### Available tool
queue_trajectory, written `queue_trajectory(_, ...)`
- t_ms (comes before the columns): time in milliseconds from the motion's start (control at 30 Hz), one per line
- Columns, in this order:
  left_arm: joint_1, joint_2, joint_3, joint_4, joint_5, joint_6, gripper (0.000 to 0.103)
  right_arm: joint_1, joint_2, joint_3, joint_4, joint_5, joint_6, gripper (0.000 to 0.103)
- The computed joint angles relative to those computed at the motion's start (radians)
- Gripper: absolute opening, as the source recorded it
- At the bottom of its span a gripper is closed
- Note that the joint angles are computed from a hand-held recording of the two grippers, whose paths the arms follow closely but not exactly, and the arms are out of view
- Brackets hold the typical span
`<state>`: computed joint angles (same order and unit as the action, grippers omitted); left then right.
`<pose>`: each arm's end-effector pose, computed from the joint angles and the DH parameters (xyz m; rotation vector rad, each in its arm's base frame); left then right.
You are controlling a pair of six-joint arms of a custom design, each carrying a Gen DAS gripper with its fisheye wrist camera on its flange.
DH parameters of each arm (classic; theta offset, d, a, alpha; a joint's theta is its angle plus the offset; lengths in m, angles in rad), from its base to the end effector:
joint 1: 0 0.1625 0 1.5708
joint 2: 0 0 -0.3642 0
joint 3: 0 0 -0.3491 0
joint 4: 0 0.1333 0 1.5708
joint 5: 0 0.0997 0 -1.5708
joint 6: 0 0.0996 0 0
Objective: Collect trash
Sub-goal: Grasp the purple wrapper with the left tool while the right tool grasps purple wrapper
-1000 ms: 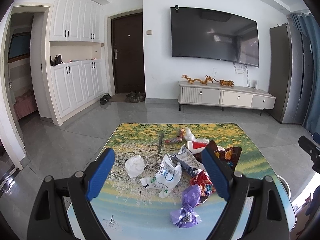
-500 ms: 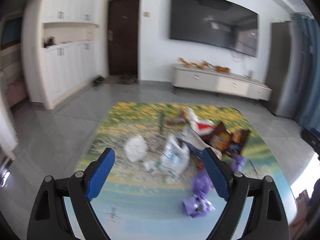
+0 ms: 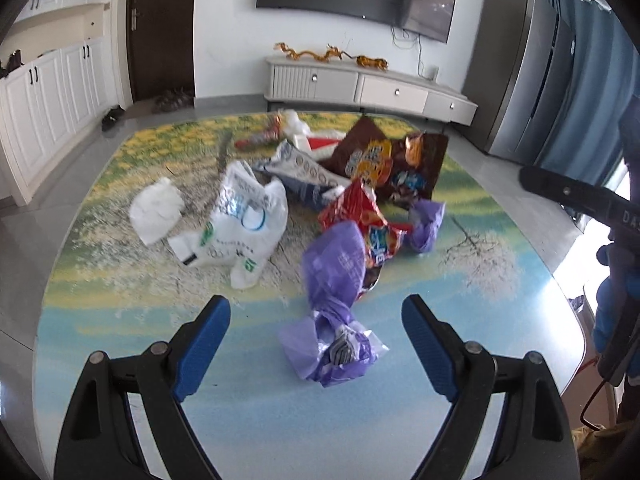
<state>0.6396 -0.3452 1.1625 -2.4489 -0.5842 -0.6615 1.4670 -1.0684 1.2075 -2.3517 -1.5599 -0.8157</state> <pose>-0.4200 -0.5821 -0.0176 0.2747 2.3072 -0.9422 0.0652 -0.6710 0.4132 0.9626 -2.5748 0.8255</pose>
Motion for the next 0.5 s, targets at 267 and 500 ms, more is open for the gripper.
queue_trajectory(267,0.033,0.002,-0.002,-0.002,-0.035,0.013,0.081,-0.002,0.154,-0.206,0.243,-0.030,0.084,0.062)
queue_trajectory(500,0.048,0.008,-0.004,-0.025,-0.090,0.051,0.053,-0.002,0.250,-0.326,0.357,-0.053,0.139,0.054)
